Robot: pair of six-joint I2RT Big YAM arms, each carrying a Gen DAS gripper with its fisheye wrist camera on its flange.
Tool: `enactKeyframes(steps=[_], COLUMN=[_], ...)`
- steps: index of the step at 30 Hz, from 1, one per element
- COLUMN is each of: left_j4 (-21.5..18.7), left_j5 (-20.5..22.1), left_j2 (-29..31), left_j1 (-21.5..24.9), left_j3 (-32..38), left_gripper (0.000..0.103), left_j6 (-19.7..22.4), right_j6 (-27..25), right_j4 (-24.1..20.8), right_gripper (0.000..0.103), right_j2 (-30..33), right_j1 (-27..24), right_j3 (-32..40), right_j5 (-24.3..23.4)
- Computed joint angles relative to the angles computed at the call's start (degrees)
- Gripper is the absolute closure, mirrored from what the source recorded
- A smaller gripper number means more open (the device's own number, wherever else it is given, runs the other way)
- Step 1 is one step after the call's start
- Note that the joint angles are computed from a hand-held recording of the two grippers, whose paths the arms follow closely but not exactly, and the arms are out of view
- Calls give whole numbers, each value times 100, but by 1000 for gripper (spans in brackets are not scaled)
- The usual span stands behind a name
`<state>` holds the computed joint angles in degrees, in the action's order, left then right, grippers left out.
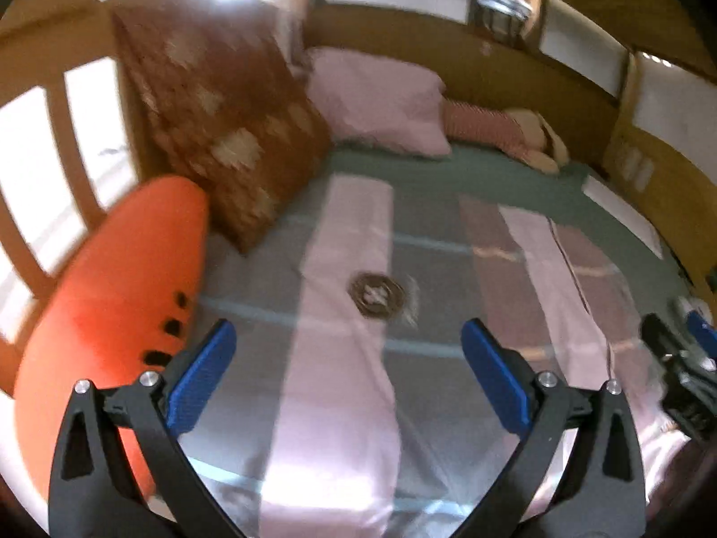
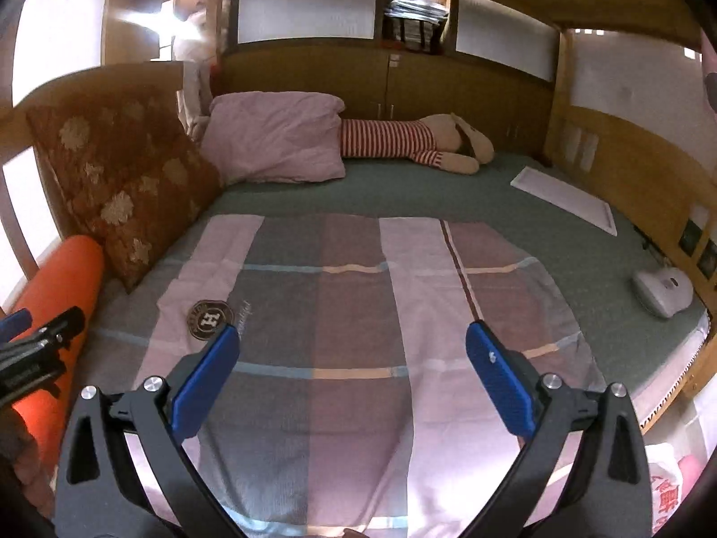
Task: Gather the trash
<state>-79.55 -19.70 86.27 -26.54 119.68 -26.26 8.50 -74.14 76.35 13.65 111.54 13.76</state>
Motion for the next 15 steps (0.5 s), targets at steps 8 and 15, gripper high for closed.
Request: enactKeyframes(steps=[8, 15], left_j4=[136, -126], left_j5=[-753, -442], left_j2=[-104, -8], left_j1=[-418, -332], left_j3=[-172, -61], left_gripper=[3, 3], left_j6=[572, 651], right_j6=[239, 252], right_j4=[-92, -76], right_gripper=[4, 4], right_j2=[-115, -100], right_j1=[-240, -248], right_j3=[-378, -404], right_j5=[-498, -588])
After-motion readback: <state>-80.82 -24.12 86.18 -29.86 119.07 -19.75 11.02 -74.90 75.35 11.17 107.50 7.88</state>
